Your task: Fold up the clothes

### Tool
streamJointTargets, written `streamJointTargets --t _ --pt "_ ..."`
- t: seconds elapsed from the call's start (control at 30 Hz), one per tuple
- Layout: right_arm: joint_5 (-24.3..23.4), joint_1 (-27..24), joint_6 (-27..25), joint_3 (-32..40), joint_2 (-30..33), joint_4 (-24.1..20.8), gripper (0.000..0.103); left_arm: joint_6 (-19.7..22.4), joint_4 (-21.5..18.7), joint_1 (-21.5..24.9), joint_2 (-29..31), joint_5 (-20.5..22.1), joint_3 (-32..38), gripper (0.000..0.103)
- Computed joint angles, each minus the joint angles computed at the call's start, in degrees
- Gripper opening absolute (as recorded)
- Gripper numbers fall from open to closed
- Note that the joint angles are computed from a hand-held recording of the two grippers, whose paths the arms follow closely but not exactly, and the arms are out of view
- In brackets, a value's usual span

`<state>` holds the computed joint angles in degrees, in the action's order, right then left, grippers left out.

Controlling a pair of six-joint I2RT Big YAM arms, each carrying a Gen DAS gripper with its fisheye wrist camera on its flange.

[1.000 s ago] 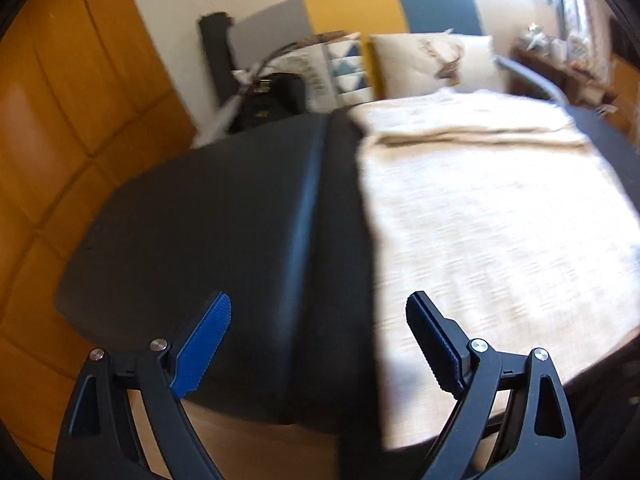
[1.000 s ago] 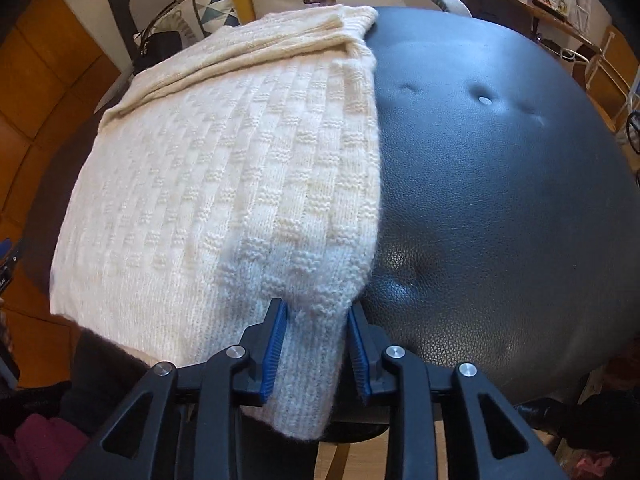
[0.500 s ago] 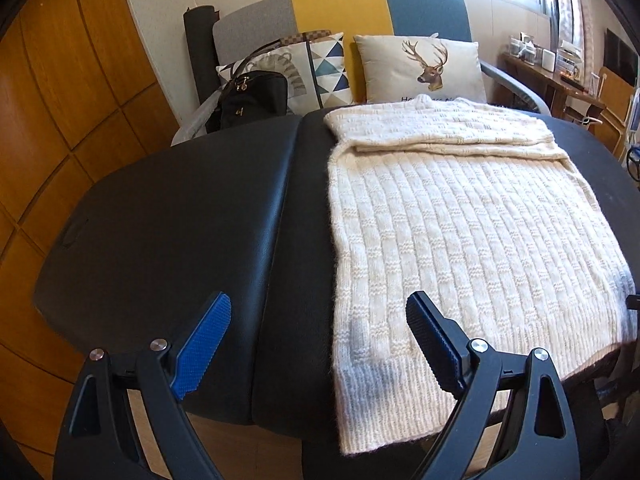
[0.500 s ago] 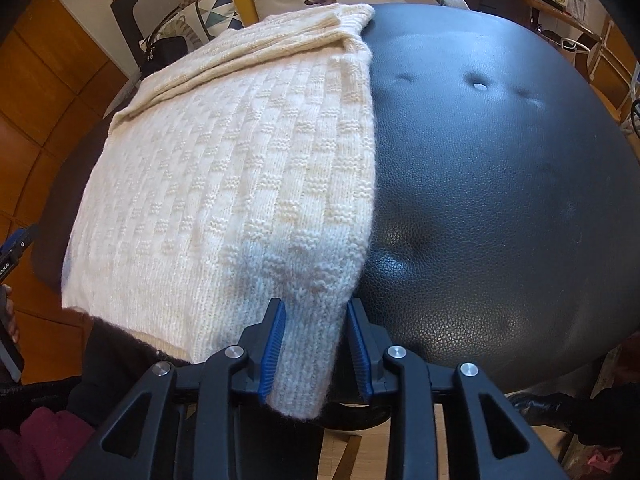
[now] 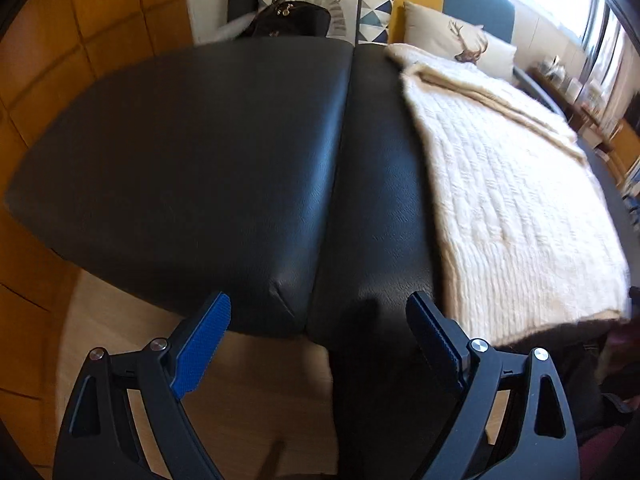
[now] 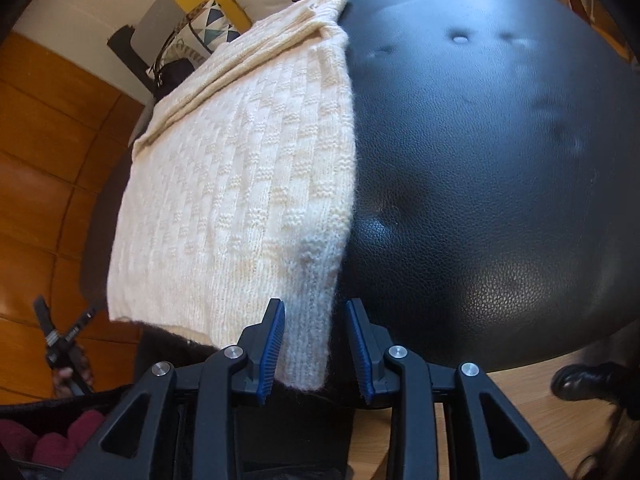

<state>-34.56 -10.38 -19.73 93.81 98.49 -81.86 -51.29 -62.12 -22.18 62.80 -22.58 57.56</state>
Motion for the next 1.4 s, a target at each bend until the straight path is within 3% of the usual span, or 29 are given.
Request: streamJointTargets --t 0.17,0.33,0.4,0.6,0.73,0.8,0.83,0.93,0.97,1.03,1.07,1.17,1.4 --pt "-3.68 -1.92 -1.59 1.23 1.64 -3.93 0.033 1.82 7.23 0.62 1.09 5.15 -0.88 0.092" --pt "-6.41 -2.44 -1.42 0.01 1.42 -4.51 0.033 4.64 9.15 0.59 2.94 8.04 -0.16 0.092" --pt "-6.93 -3.07 -1.82 0.14 1.33 -5.55 0.033 5.32 10.01 1.01 2.33 9.59 -0.47 0.092" --pt "-4.77 -2.2 -1.87 0.79 1.01 -6.09 0.033 4.37 18.95 3.73 -2.28 18.46 -4.43 0.09" --pt "-3.42 -1.91 -2.36 0.96 0.84 -6.08 0.032 5.98 17.83 3.19 -1.2 18.34 -3.47 0.082" --pt "-2.8 -1.5 -2.33 0.85 0.68 -5.64 0.032 7.54 17.36 3.64 -0.8 20.2 -2.7 0.062" --pt "-2.39 -1.11 -2.27 0.69 0.57 -5.18 0.032 8.07 17.37 4.26 -0.58 21.52 -2.64 0.062" --pt "-1.54 -0.75 -2.55 0.38 0.23 -4.53 0.032 8.65 15.67 3.35 0.33 19.87 -1.47 0.06" --pt "-1.52 -0.7 -2.41 0.21 0.08 -4.3 0.032 8.59 14.83 2.86 0.56 19.1 -1.01 0.055" --pt "-1.61 -0.73 -2.04 -0.09 -0.12 -3.87 0.032 9.49 13.19 2.82 1.26 19.3 -0.16 0.031" --pt "-1.63 -0.73 -1.88 -0.26 -0.22 -3.59 0.032 9.99 12.45 2.71 1.47 19.58 0.2 0.025" --pt "-2.18 -0.85 -1.4 -0.79 -0.45 -2.84 0.032 11.16 11.13 2.36 1.79 19.63 0.88 0.022" --pt "-6.04 -1.97 2.38 -0.39 0.44 -4.06 0.033 8.42 12.14 3.67 0.56 22.1 -0.3 0.022"
